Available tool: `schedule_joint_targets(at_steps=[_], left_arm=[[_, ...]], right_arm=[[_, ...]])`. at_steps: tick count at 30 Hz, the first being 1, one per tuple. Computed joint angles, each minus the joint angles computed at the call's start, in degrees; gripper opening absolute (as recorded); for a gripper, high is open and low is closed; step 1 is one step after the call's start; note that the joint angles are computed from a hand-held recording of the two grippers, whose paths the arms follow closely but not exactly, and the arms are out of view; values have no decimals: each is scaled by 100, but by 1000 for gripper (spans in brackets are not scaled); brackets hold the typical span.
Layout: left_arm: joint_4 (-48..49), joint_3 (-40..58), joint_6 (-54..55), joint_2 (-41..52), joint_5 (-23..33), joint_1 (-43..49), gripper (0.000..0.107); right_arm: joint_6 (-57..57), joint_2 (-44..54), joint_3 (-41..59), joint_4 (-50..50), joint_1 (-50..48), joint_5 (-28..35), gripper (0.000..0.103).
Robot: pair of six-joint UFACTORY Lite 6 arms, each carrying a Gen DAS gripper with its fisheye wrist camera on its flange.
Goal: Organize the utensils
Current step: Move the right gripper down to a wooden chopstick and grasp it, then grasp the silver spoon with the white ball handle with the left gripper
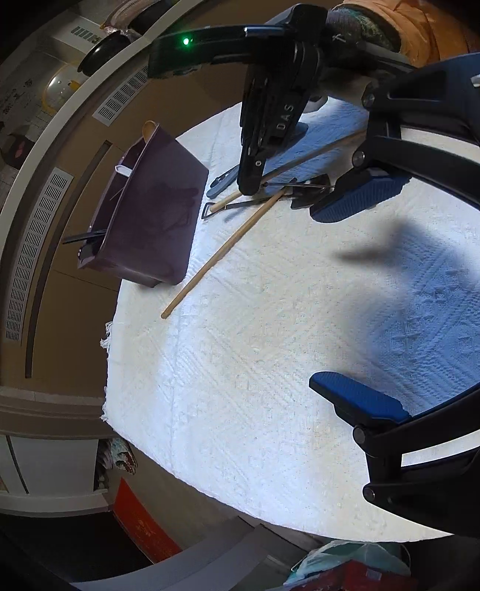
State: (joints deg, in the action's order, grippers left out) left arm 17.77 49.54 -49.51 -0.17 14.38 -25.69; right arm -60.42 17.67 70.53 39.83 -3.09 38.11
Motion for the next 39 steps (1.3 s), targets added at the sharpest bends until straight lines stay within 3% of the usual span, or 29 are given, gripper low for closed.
schedule_joint_targets(at_steps=[5,7,11,14,18,28,31,39], left_arm=[[-931,336,1214,338,-132,-409,75],[-1586,592,2052,562,-194,-630,59],[-3064,1375,3891,1334,-21,-915,43],[-2656,1844,3614,1801,237,-1139,34],[-1784,1874,2676,1863,436,-1305,34],[-996,1619,1807,1622,461,-1189,34],[-742,2343,1893,1858,452,-1085,34],[-642,5080,2203,4142,1346,-789,34]], right_arm=[[-510,-585,-462,156,-801,371,7],[-716,-721,-570,199,-1206,461,7],[-1007,-744,-523,222,-1930,734,7],[-1165,-750,-607,262,-2203,778,7],[-1499,-922,-925,427,-2485,871,7],[-1958,-989,-1210,665,-2751,1002,7],[-1990,-995,-1229,684,-2739,1012,7],[-2084,-1110,-1379,761,-2767,1099,7]])
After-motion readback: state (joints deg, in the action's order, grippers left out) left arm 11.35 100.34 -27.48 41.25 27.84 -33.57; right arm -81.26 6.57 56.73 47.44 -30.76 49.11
